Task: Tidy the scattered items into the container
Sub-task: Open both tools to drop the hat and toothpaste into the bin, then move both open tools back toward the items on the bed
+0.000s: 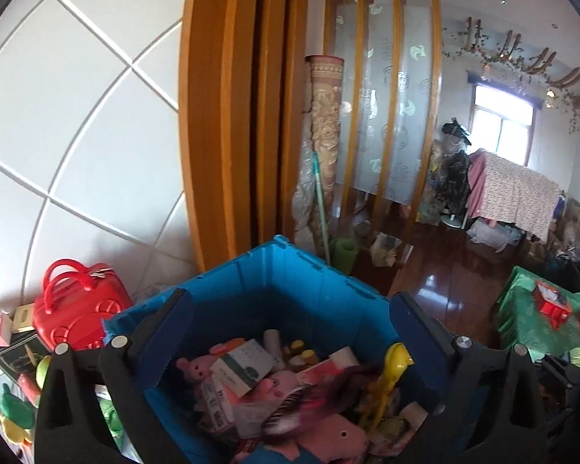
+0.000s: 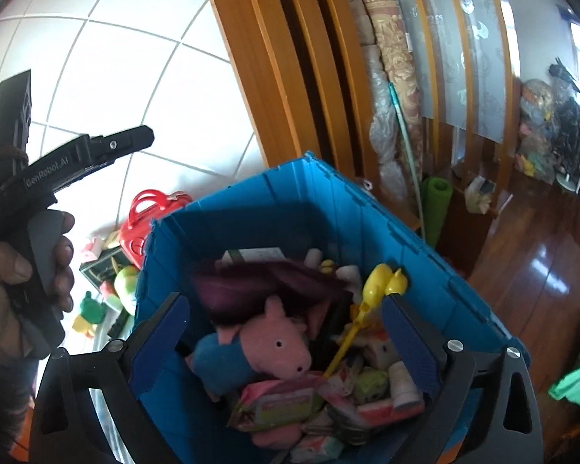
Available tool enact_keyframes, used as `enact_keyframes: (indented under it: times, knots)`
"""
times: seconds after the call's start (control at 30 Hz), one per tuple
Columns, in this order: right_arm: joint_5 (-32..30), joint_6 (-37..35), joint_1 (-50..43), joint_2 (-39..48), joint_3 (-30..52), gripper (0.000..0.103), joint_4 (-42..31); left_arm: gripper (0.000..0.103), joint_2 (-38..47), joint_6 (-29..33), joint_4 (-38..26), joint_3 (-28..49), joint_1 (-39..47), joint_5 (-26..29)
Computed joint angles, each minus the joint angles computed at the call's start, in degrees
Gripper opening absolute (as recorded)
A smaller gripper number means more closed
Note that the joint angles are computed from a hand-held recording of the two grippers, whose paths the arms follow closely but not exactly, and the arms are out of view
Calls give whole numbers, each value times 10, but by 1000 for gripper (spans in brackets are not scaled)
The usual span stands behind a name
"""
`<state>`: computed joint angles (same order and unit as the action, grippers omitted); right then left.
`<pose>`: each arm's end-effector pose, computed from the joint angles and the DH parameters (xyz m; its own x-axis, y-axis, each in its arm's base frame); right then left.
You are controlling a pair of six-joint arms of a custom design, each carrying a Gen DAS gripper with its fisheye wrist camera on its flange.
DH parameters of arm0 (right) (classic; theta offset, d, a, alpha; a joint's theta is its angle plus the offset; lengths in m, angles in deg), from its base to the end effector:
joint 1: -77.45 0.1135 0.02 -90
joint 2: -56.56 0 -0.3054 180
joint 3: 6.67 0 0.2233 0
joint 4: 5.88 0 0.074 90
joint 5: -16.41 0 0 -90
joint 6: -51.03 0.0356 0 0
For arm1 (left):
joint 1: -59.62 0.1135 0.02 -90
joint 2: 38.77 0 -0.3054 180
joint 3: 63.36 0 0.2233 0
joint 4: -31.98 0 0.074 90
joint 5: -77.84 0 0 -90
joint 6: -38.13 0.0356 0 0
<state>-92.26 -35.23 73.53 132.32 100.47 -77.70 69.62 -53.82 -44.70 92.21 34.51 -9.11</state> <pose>0.2178 -0.0035 0.4559 -0.6574 0.1070 -0.7459 -0.1357 0.9569 0.2568 0.3283 -0.1560 0.5131 -0.4615 0.1787 -0.8690 0.4502 0.8912 -0.0558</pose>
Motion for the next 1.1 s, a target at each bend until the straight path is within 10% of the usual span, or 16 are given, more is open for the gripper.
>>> enact_keyframes:
  times: [1.1]
  knots:
    - [54,55,338,112,61,101,104,103,-284,82,51,-388,392,63]
